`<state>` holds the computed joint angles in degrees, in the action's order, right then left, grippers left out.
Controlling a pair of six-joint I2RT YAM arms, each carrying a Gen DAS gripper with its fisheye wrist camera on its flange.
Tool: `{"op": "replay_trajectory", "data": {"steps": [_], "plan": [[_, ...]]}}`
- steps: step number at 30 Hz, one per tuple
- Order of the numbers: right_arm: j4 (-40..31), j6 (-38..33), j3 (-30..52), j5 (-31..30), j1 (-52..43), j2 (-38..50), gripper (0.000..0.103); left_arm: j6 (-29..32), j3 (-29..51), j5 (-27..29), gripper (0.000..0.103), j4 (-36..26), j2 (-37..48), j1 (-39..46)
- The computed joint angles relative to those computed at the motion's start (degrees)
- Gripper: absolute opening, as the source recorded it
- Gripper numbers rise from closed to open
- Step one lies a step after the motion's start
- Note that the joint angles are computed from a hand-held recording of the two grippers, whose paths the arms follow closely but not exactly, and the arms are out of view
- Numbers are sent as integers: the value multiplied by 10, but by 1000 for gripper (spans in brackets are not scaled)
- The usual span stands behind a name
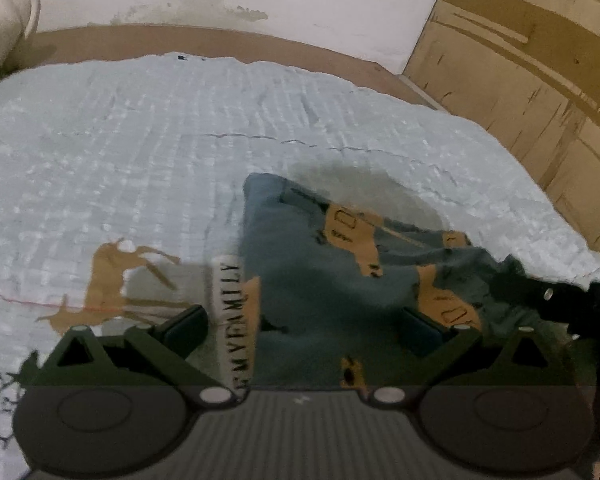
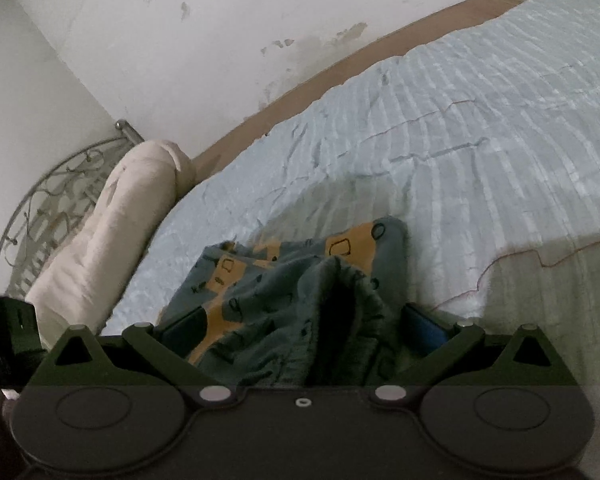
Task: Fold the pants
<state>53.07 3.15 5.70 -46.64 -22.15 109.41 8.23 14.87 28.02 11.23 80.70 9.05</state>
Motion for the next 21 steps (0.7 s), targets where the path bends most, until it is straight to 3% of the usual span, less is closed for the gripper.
{"op": "replay_trajectory", "data": {"steps": [11, 14, 17, 21], "plan": [[-37, -9, 5, 3, 5, -20, 102, 8, 22, 18, 103, -27, 36, 18], [-44, -5, -2, 24, 13, -39, 94, -8, 35, 21, 103, -68, 17, 26], [-52, 3, -9, 42, 14, -60, 79, 3, 41, 41, 102, -99, -5, 32], [-63, 7, -16, 50, 2, -77, 56, 5, 46, 48, 93, -119, -14, 26]]}}
